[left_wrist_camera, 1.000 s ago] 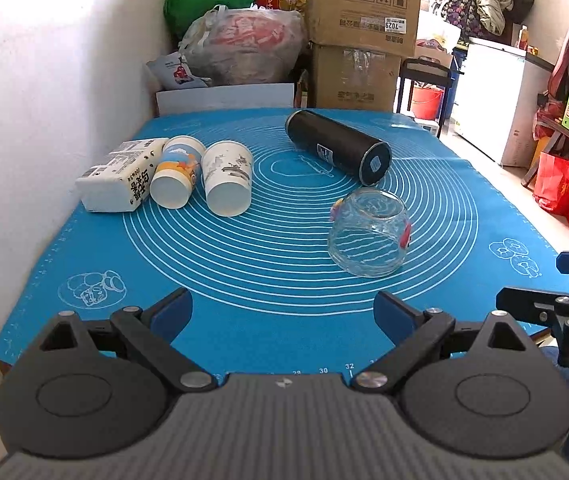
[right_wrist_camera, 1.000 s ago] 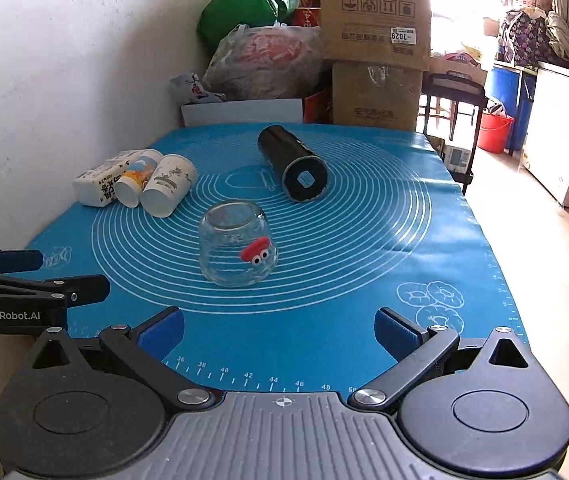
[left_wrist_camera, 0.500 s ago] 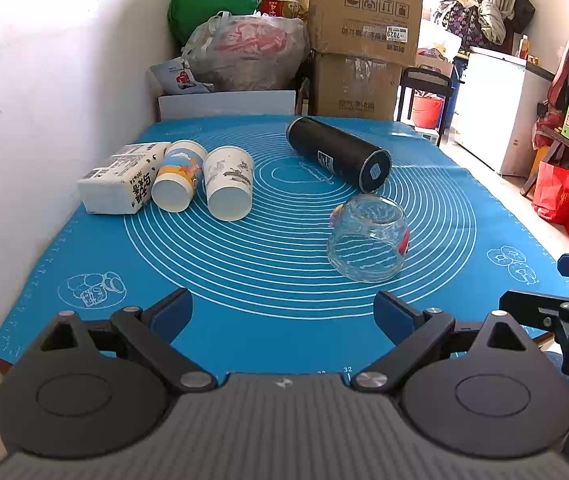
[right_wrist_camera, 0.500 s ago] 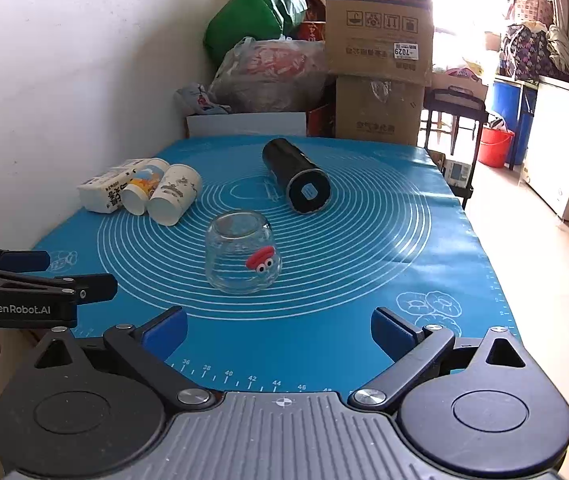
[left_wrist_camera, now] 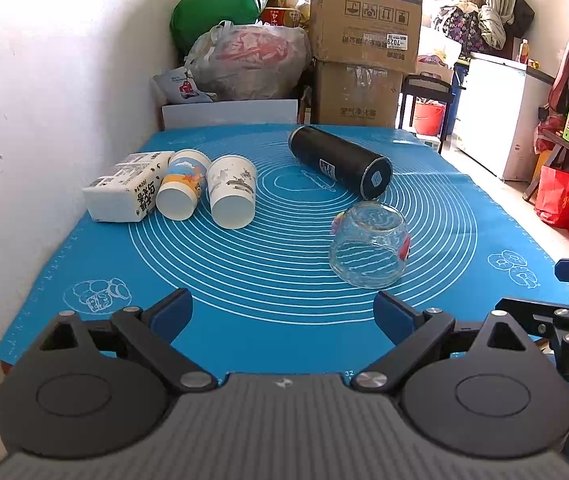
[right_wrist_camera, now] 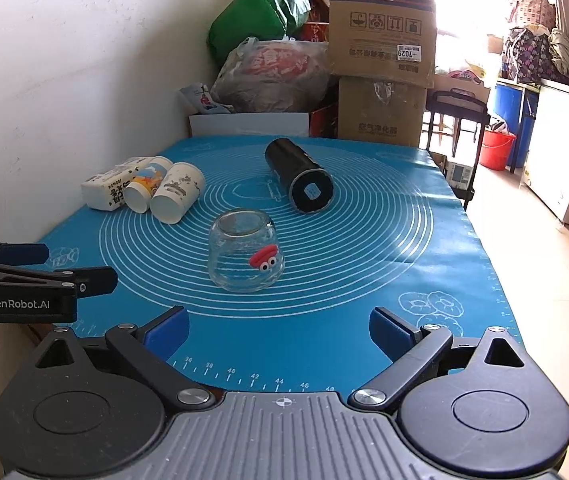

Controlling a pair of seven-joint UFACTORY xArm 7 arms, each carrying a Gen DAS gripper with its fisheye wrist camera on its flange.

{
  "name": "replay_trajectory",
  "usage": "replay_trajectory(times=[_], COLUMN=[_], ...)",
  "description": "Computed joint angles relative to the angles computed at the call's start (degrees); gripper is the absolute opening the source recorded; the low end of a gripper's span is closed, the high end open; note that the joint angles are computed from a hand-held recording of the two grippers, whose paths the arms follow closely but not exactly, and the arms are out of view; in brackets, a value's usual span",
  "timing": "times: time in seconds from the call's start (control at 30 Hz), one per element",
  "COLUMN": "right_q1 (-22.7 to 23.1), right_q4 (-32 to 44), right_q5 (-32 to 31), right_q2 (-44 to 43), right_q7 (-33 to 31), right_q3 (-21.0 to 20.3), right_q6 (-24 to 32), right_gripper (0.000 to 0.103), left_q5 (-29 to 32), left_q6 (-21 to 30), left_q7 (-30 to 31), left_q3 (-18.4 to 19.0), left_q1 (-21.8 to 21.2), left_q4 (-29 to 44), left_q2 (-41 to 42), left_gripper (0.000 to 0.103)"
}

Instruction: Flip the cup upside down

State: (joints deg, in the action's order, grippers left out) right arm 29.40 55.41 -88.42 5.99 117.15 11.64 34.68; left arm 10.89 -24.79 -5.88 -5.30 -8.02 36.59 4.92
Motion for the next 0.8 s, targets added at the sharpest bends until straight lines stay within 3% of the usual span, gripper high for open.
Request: replay_trajectory(times=[0.8], right_q1=[-0.2], right_q4=[-0.1], right_q5=[0.1], right_q2=[-0.1], right_q7=[0.0], right_q3=[-0.1], right_q6=[-0.4], right_gripper=[0.098], left_q5=[1.0], left_q6=[1.0], left_q7=[-0.9], left_q3=[-0.1], left_q1=[0.4], left_q4=[0.3], left_q2=[-0.1], left_gripper=[0.096])
